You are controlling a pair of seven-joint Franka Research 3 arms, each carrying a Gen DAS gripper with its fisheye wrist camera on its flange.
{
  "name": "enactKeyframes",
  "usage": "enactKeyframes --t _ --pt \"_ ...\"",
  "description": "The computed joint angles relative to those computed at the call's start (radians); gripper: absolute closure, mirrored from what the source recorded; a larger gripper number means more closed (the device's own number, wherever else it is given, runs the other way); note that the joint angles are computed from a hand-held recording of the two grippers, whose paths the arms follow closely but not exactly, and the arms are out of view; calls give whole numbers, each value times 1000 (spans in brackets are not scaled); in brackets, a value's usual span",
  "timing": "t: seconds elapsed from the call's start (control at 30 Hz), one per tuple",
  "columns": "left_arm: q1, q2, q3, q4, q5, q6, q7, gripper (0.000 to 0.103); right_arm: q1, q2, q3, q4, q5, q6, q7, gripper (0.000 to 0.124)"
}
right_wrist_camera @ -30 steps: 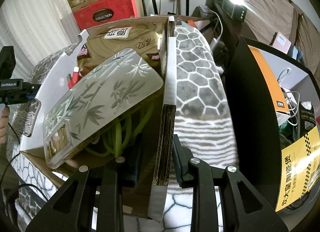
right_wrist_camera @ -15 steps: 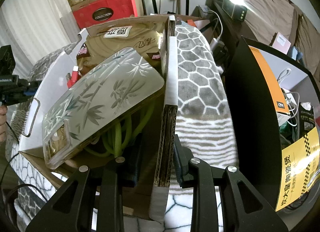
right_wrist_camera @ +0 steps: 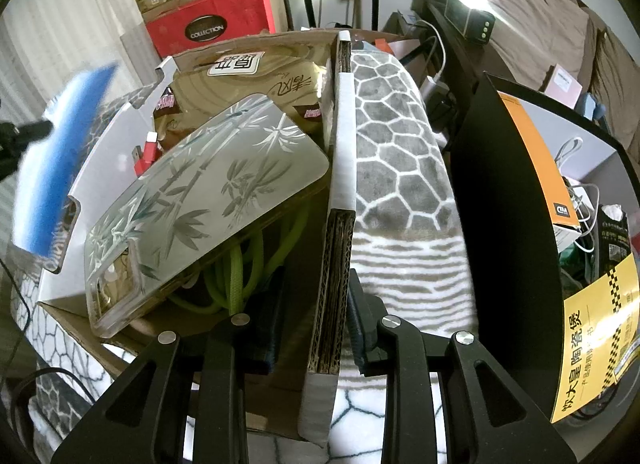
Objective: Organize objects
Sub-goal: 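Lift the mask packet with the left tool and carry it over the box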
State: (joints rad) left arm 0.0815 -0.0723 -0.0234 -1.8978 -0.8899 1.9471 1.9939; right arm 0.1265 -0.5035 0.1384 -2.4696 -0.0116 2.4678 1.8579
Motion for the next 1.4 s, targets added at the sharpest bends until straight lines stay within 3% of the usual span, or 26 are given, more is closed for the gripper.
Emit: enactKeyframes --t 0.37,0.97,1.1,1.2,1.4 --pt "-77 19 -57 12 1 20 -43 98 2 1 0 1 1 0 3 96" --pt "-177 45 -124 -25 93 161 -163 96 5 -11 -1 -9 13 4 -2 96" --pt "-181 39 -121 -30 114 162 -182 82 1 -19 0 -13 14 5 4 92" --pt "-178 33 -114 -28 126 139 -181 79 -2 -31 -1 -18 12 4 5 91" --pt "-184 13 -116 -41 235 175 -202 77 -6 -30 -4 -13 16 7 1 90"
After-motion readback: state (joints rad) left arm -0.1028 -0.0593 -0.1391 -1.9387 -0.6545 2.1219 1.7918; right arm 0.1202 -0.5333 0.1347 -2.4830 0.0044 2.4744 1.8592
